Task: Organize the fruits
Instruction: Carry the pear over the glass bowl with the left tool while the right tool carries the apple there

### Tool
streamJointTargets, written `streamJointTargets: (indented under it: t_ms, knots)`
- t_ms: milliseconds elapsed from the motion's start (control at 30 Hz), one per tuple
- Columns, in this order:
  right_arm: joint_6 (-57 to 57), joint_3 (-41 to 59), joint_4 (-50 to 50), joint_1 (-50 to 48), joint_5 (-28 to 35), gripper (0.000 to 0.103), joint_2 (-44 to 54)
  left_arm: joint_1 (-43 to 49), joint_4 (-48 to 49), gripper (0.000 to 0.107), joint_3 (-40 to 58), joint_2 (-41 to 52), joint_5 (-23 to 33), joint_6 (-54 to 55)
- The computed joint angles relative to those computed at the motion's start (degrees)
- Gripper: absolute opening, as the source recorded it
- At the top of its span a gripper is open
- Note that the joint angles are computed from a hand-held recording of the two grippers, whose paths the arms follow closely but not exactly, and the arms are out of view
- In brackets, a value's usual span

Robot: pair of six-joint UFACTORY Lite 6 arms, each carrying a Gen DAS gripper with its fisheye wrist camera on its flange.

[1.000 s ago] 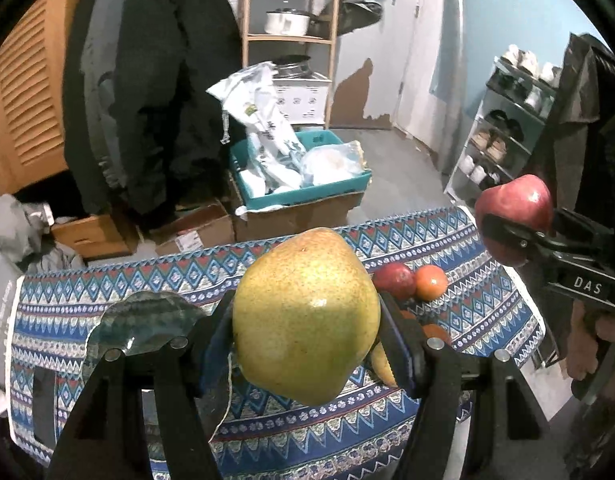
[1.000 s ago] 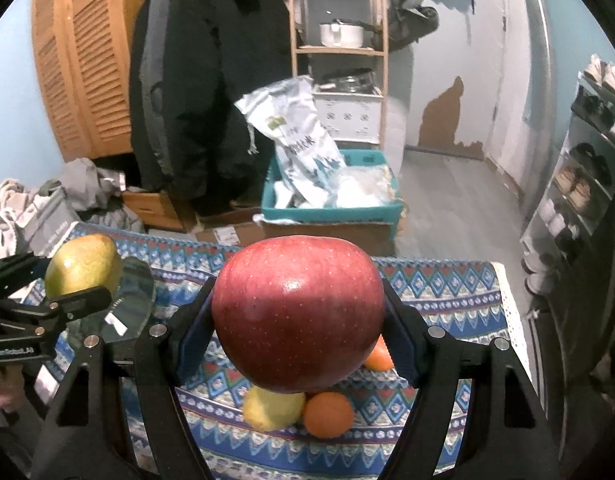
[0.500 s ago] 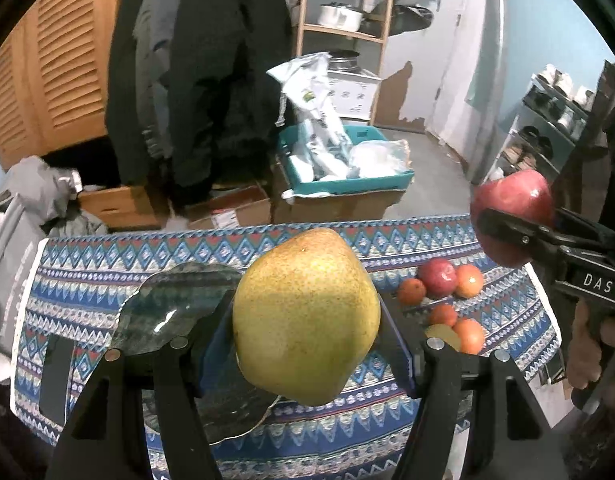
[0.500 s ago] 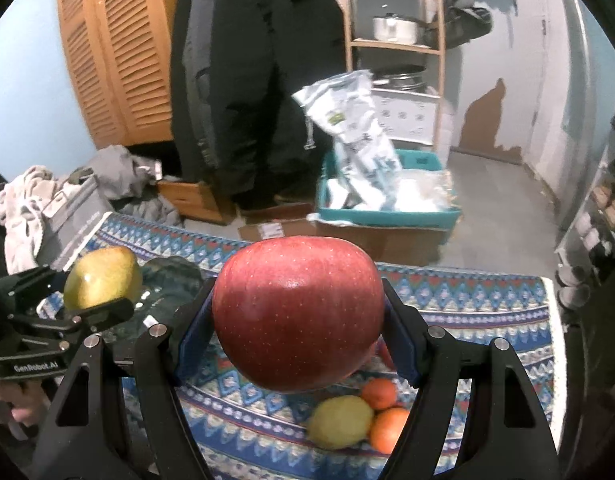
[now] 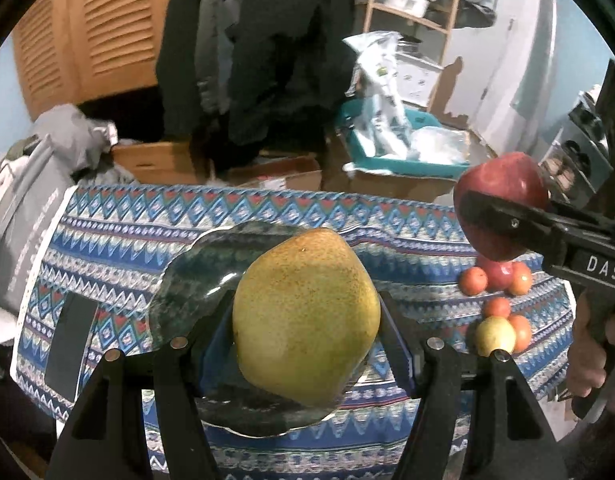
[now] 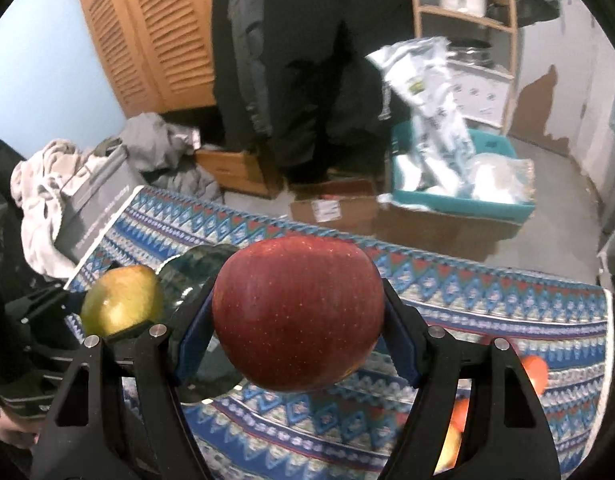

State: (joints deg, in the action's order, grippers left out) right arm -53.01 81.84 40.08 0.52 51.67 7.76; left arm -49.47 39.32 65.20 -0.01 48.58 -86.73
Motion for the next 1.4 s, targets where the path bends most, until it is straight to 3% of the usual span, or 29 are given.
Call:
streamJointTargets:
  t_ms: [467, 800, 1400]
  knots:
    - [7.35, -2.48, -5.52, 16.27, -8.78, 0.075, 7.5, 8.4, -4.61, 0.069, -18.05, -7.41, -8.5, 0.72]
    - [11.83, -3.51, -9.56, 21.62, -12.12, 0.075, 12.69, 13.11, -9.69, 0.069, -24.71, -8.01, -13.89, 4.9]
    - [15.58, -5.87, -14.64, 23.47, -12.62, 0.076, 16.29, 15.34, -23.12, 0.069, -22.79, 0.56, -17.46, 17.68]
